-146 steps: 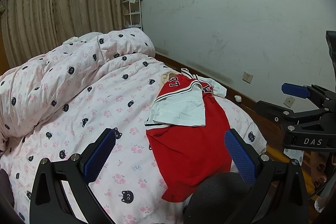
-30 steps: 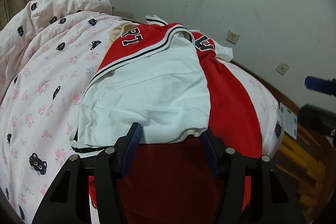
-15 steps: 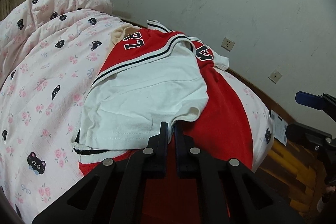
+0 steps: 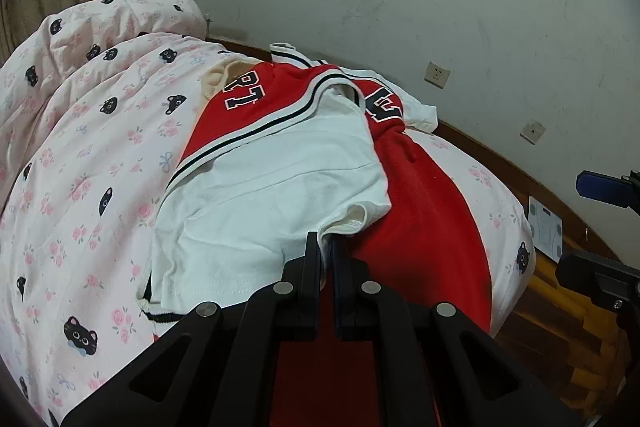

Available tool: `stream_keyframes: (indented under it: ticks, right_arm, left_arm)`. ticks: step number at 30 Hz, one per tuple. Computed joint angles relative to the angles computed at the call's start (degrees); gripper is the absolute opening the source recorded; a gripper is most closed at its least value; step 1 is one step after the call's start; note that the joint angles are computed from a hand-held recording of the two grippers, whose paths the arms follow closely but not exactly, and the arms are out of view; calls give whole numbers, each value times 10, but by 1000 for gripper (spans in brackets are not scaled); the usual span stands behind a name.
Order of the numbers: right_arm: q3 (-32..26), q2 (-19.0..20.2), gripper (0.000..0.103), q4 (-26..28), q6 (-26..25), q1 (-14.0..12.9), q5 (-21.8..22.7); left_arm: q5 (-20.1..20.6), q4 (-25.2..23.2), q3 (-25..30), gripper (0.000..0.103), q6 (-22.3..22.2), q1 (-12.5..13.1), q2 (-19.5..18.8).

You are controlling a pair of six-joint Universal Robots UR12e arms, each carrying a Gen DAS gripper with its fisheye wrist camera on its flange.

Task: Fold clothes
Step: 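Lift the white t-shirt off the red jersey with the left gripper, then carry the white t-shirt onto the duvet and open the left gripper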

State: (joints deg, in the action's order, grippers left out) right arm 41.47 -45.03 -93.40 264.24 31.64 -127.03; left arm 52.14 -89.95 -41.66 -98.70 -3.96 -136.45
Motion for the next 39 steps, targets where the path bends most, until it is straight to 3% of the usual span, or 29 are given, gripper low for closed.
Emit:
stream_keyframes:
  ticks: [5, 11, 14, 18, 24, 30, 34, 39]
  right_arm:
    - [4, -2, 94, -4, -1, -1, -1]
    - [2, -1, 94, -5, -2, -1, 1]
    - [-3, 1, 94, -1, -3, -1, 1]
    - [-9, 4, 94, 4, -5, -1, -1]
    - [-29, 14, 94, 10, -11, -1, -6]
    - [-55, 30, 94, 9, -22, -2, -7]
    - [-77, 42, 94, 12, -28, -1, -11]
    - [-96, 51, 94, 16, -35, 0, -12]
  left_arm:
    - [5, 1, -4, 6, 15, -2, 4]
    - [1, -34, 19, 2, 22, -3, -8]
    - [-19, -42, 30, 2, 8, 2, -13]
    - [-52, -38, 53, 1, -35, 11, -24]
    - [-89, -12, 117, 1, -135, 28, -58]
    - [-85, -14, 196, 1, -200, 36, -103]
    - [-85, 30, 188, 1, -237, 41, -103]
    - [-81, 33, 260, 1, -296, 46, -142]
